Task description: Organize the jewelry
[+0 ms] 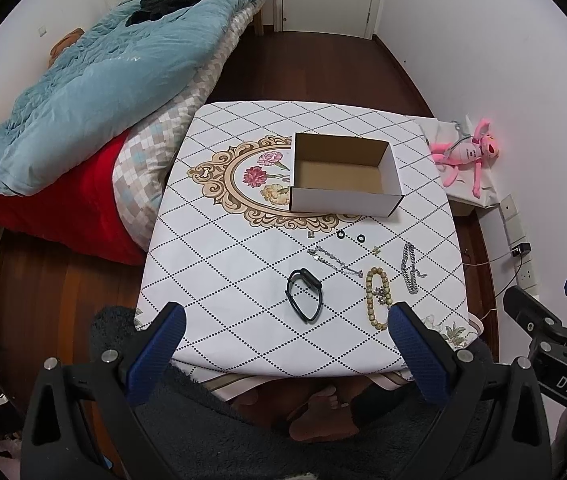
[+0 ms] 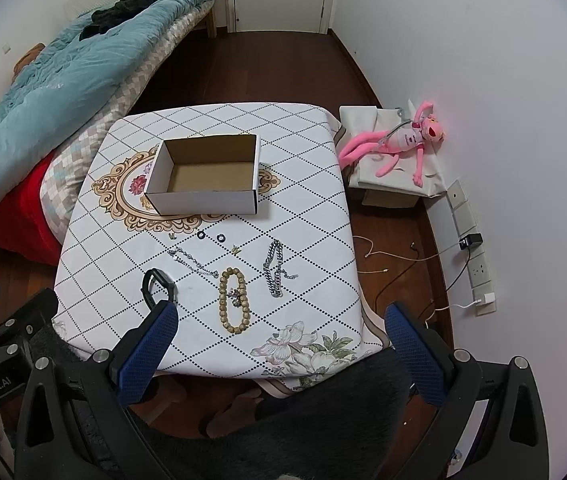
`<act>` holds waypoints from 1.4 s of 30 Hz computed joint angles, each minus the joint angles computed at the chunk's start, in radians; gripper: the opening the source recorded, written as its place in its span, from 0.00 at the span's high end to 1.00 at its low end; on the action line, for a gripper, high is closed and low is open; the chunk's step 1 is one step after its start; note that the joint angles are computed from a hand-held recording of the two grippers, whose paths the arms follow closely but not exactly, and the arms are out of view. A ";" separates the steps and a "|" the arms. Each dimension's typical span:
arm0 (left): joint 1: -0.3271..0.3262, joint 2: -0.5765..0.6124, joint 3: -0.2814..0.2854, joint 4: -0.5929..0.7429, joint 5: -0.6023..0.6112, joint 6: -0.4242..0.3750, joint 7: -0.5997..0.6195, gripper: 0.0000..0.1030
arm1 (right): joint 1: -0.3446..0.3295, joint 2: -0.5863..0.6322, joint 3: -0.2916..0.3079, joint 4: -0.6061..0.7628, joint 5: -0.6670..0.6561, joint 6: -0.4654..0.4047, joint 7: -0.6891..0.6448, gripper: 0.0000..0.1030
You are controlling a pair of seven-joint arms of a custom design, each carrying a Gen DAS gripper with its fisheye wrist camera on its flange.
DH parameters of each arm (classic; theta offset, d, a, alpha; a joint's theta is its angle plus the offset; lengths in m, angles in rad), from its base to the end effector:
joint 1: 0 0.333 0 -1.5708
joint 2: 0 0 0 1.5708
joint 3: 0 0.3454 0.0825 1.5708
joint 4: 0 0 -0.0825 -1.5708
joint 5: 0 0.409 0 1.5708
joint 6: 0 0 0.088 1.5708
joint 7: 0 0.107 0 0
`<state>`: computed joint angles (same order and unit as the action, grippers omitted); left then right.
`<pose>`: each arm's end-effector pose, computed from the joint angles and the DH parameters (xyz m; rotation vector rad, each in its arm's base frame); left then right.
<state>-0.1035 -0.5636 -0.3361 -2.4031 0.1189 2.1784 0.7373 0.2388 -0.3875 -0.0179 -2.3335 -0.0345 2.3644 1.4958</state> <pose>0.3805 -0.1948 0.5550 -2.2936 1.5841 -0.3599 0.4691 0.1041 0.5488 -2.2744 1.6505 -0.4138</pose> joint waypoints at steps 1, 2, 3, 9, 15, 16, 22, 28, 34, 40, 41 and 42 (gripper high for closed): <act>0.000 0.001 0.000 0.001 0.000 -0.001 0.000 0.00 | -0.001 0.002 0.000 0.002 -0.001 0.000 0.000 0.00; -0.001 0.000 0.001 0.000 -0.001 0.000 0.001 0.00 | 0.000 0.002 0.000 0.003 0.000 -0.002 0.000 0.00; -0.001 0.000 0.001 0.002 -0.002 -0.001 0.001 0.00 | 0.000 0.000 0.000 0.000 0.002 -0.002 -0.001 0.00; -0.004 0.000 0.000 0.005 -0.003 -0.002 0.001 0.00 | -0.001 -0.003 0.001 -0.003 0.000 0.001 0.001 0.00; -0.004 0.006 -0.003 0.015 -0.001 -0.006 -0.002 0.00 | 0.000 -0.004 0.001 -0.002 -0.002 0.003 0.000 0.00; -0.004 0.007 -0.003 0.017 -0.001 -0.006 -0.003 0.00 | 0.001 -0.004 0.000 -0.002 -0.001 0.002 -0.001 0.00; -0.005 0.008 -0.003 0.018 0.001 -0.006 -0.005 0.00 | 0.000 -0.005 0.000 0.003 -0.002 -0.002 -0.003 0.00; -0.006 0.010 -0.002 0.020 0.001 -0.006 -0.005 0.00 | -0.001 -0.007 0.001 0.001 -0.003 0.002 -0.003 0.00; -0.007 0.018 -0.001 0.030 0.001 -0.007 -0.003 0.00 | -0.003 -0.003 -0.003 0.009 -0.003 0.001 -0.009 0.00; -0.010 0.011 0.000 0.022 0.002 -0.003 -0.005 0.00 | -0.003 -0.007 -0.002 0.006 -0.002 0.003 -0.011 0.00; -0.009 0.014 -0.002 0.026 0.003 -0.003 -0.006 0.00 | -0.002 -0.007 0.000 0.004 -0.001 0.004 -0.008 0.00; -0.010 0.009 0.000 0.021 0.001 -0.002 -0.005 0.00 | -0.001 -0.007 -0.002 0.005 0.000 0.004 -0.010 0.00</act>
<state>-0.1136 -0.5549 -0.3363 -2.3817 0.1201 2.1766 0.7324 0.2374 -0.3945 -0.0195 -2.3285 -0.0345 2.3686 1.4860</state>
